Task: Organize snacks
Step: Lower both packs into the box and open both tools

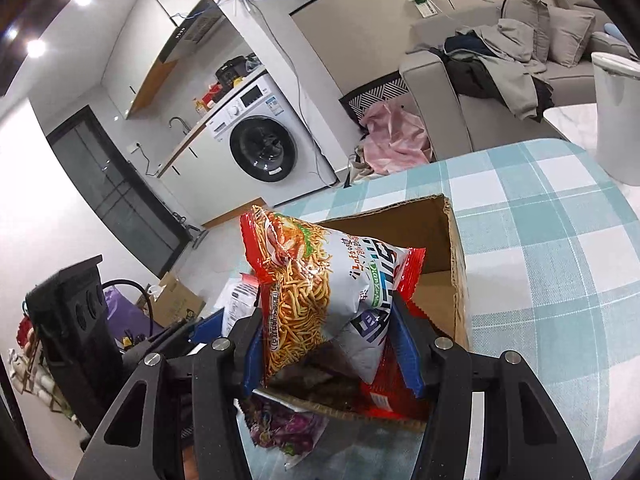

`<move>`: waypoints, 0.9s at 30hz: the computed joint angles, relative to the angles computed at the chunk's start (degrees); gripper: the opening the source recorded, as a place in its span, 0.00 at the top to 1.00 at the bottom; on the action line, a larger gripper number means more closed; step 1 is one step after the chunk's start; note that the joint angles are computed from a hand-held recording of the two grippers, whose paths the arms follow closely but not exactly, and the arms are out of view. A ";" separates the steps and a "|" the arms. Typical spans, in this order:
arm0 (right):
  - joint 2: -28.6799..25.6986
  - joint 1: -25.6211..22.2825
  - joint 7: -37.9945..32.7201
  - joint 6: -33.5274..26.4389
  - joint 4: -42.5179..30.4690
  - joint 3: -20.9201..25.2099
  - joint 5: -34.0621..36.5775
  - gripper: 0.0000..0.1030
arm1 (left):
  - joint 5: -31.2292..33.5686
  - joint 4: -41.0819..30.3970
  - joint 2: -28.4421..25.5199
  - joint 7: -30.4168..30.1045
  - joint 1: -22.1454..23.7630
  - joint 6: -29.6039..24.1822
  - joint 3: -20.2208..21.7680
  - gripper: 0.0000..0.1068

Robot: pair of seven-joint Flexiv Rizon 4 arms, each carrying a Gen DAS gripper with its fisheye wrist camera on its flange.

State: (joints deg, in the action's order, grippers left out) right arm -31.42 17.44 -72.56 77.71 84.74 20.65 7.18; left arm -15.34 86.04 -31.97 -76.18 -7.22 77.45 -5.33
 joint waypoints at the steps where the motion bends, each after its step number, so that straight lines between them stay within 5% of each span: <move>1: -0.32 0.11 0.20 -0.56 -0.36 -0.19 -0.15 0.47 | 0.01 -0.25 -0.33 -0.14 -0.08 -0.34 0.08 0.59; 12: -1.31 5.58 6.54 -0.21 -0.17 -8.29 -8.46 0.43 | 1.60 -0.88 -1.24 -1.06 -0.91 0.04 1.80 0.58; 14: -0.77 5.54 6.93 1.13 0.90 -8.33 -9.85 0.32 | 2.08 -0.39 -0.66 -1.22 -0.89 -0.05 2.00 0.54; 19: 1.67 4.85 7.36 3.45 4.46 -8.29 -11.71 0.10 | -1.45 5.56 2.77 3.59 3.79 4.52 -4.28 0.22; 24: 4.58 3.02 6.26 4.27 8.43 -6.63 -12.19 0.00 | -4.61 11.69 7.40 6.81 5.26 6.84 -6.02 0.04; 27: 6.66 3.16 5.91 5.11 11.64 -7.09 -13.18 0.00 | -7.30 16.35 10.21 8.69 6.98 9.94 -8.23 0.04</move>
